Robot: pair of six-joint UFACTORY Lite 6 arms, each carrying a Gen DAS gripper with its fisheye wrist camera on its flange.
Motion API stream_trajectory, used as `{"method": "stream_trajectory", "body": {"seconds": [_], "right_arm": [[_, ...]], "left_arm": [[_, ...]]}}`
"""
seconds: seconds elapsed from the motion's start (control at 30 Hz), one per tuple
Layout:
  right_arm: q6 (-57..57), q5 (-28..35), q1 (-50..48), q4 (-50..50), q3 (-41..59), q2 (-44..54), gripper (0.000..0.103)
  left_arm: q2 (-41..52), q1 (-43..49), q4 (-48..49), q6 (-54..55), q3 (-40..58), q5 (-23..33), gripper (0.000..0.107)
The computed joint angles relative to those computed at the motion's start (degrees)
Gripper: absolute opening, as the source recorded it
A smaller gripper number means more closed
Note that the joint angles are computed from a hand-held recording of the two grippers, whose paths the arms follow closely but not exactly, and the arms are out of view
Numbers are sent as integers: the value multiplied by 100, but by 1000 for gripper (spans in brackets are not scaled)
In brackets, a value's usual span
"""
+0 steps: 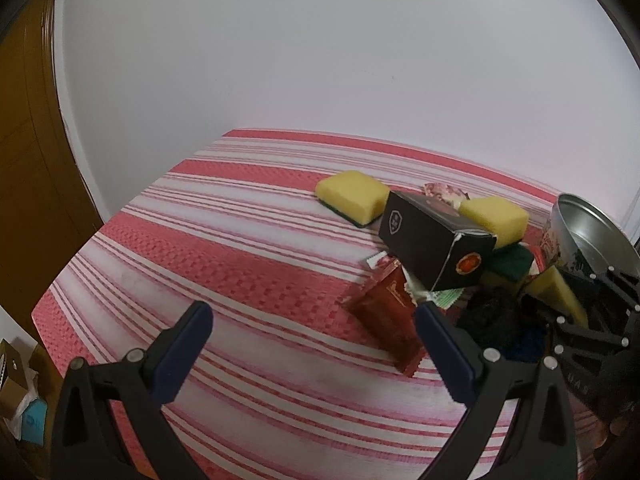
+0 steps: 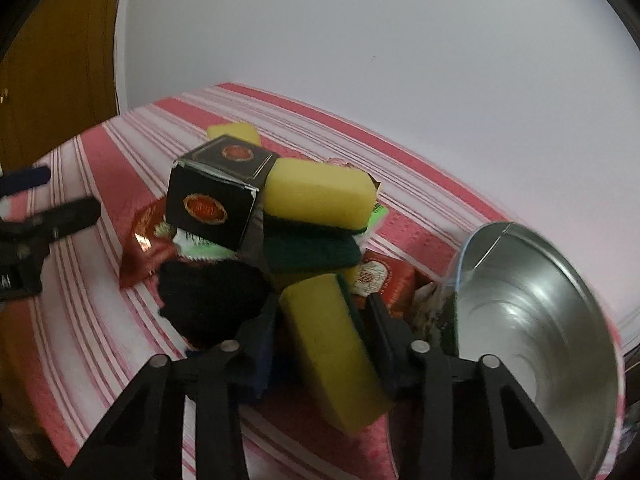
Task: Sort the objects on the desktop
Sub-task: 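Grasp the black box with the left gripper while the right gripper grasps a yellow-green sponge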
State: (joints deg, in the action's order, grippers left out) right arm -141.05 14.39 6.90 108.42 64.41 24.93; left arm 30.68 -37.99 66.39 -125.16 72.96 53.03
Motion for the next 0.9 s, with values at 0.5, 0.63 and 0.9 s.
{"method": "stream_trajectory", "body": {"seconds": [0.5,0.63,0.9], "right_arm": [[71,3084,-1519,559,-928,-721,33],[404,3254,-1674,636,-556,-225,33],[604,3231,-1723,627,-170,155,33]], "left_arm": [[810,142,287,1226,1759,-294,102],[2028,271,-302,2673,3650,151,102],[3882,763,-1638,4426,6462,521,102]]}}
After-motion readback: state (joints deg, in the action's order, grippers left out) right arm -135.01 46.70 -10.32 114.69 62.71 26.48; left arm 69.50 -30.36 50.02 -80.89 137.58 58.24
